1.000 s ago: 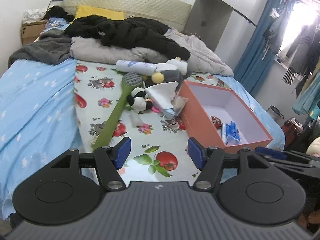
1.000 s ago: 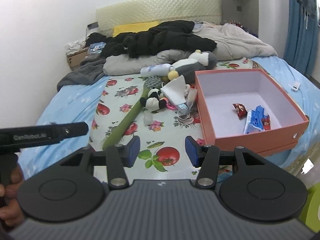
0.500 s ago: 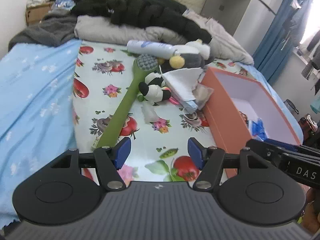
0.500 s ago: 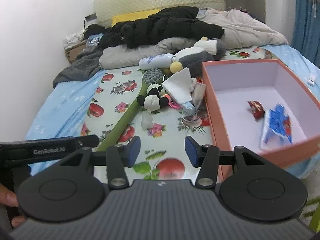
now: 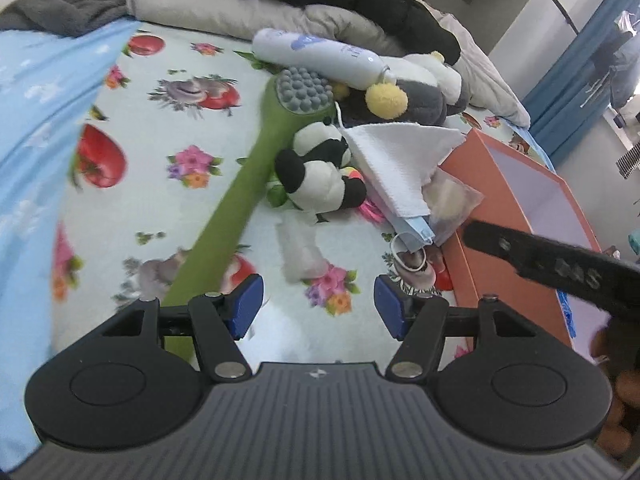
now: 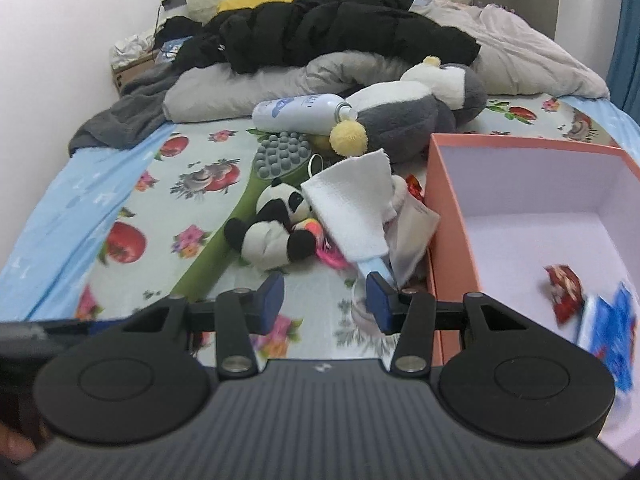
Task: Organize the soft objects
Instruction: 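Lower the right gripper onto the light-blue face mask and close it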
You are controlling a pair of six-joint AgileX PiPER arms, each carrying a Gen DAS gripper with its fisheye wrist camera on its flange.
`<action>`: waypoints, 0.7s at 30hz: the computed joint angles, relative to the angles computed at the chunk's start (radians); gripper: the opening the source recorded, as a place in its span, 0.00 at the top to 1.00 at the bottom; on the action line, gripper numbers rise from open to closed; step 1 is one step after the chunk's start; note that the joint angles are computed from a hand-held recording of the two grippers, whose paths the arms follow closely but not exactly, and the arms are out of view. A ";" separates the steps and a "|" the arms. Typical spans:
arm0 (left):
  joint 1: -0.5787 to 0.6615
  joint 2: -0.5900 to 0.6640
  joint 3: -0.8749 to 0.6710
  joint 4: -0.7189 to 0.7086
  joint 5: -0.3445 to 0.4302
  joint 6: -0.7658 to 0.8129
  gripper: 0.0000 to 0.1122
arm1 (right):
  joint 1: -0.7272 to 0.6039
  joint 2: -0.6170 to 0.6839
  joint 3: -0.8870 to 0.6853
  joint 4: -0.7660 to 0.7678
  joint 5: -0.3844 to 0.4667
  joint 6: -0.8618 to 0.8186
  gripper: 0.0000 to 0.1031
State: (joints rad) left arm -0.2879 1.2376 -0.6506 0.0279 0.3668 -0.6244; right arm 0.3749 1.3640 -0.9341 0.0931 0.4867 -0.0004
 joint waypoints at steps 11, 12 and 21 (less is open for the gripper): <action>0.066 0.286 -0.074 -0.360 -0.159 0.418 0.49 | 0.050 0.334 -0.177 -0.265 -0.098 0.158 0.57; 0.067 0.300 -0.081 -0.345 -0.162 0.405 0.49 | 0.056 0.355 -0.186 -0.307 -0.099 0.181 0.59; 0.052 0.393 -0.117 -0.256 -0.180 0.343 0.67 | 0.043 0.440 -0.220 -0.313 -0.098 0.144 0.88</action>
State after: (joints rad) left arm -0.2359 1.6311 -0.7675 -0.2276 0.1869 -0.2818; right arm 0.4178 1.8039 -1.1540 -0.2200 0.3891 0.1439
